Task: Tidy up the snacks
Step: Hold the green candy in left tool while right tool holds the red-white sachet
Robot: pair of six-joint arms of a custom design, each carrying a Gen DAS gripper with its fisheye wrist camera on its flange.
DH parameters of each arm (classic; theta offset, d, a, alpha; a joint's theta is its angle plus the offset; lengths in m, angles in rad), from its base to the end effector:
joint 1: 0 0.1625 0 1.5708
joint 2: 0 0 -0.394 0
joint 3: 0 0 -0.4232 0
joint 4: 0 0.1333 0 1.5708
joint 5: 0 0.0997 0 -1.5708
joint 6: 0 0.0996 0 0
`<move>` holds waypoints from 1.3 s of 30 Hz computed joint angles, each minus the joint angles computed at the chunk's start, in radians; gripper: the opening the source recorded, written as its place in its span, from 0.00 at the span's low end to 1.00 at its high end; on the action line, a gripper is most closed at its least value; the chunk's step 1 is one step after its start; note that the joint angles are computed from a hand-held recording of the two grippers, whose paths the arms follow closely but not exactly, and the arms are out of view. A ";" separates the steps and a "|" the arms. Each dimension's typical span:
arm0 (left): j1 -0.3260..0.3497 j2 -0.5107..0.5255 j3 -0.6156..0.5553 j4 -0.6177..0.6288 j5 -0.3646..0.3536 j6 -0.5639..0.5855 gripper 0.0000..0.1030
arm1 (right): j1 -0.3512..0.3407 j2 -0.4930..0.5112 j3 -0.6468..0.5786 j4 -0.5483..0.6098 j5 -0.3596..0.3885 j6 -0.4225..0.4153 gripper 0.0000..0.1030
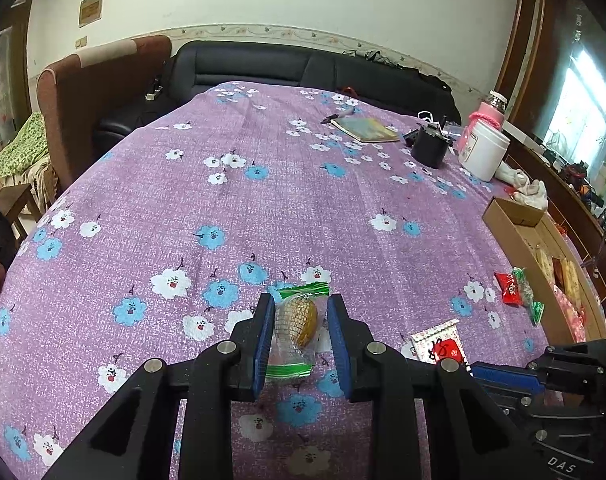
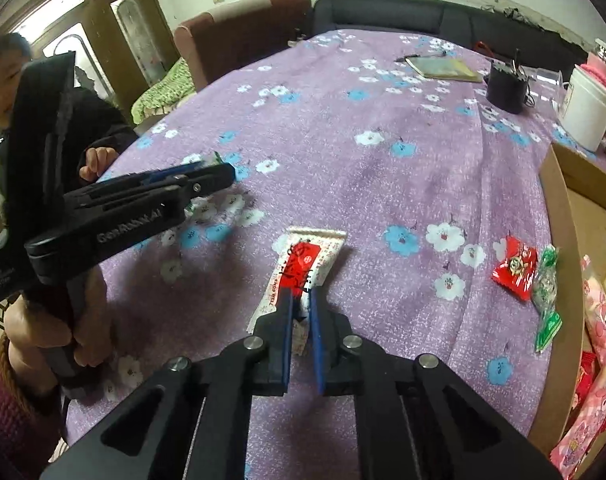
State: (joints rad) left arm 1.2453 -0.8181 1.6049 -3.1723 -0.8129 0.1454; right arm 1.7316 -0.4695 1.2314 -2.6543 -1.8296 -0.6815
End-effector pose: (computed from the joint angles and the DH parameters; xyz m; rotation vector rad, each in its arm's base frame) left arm -0.0292 -0.7175 0.1733 0.1495 2.2867 -1.0514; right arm 0.2317 -0.7552 -0.0112 1.0870 -2.5707 0.3439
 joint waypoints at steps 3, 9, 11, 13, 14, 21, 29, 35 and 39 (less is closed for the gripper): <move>-0.001 0.002 -0.002 0.002 0.004 0.003 0.27 | 0.003 -0.002 0.014 -0.041 0.007 -0.002 0.37; -0.001 0.007 -0.007 0.001 0.008 0.005 0.27 | 0.026 0.057 -0.023 -0.091 -0.078 0.028 0.38; -0.001 0.007 -0.007 0.001 0.010 0.006 0.27 | 0.038 0.084 -0.024 -0.169 -0.114 -0.026 0.37; -0.001 0.006 -0.005 -0.004 0.010 0.010 0.28 | 0.047 0.094 -0.020 -0.208 -0.141 -0.050 0.26; -0.002 0.006 -0.004 -0.007 0.011 0.011 0.28 | 0.046 0.090 -0.017 -0.203 -0.141 -0.043 0.25; -0.007 0.005 0.006 -0.044 0.014 0.035 0.28 | 0.021 0.049 0.012 -0.196 -0.072 -0.001 0.17; -0.014 0.007 0.014 -0.099 0.020 0.064 0.28 | 0.019 0.006 0.062 -0.277 -0.010 0.011 0.17; -0.028 0.021 0.021 -0.182 0.050 0.127 0.28 | 0.008 -0.008 0.056 -0.270 0.007 0.051 0.17; -0.035 0.030 0.021 -0.228 0.063 0.165 0.28 | 0.003 -0.022 0.062 -0.275 0.022 0.070 0.17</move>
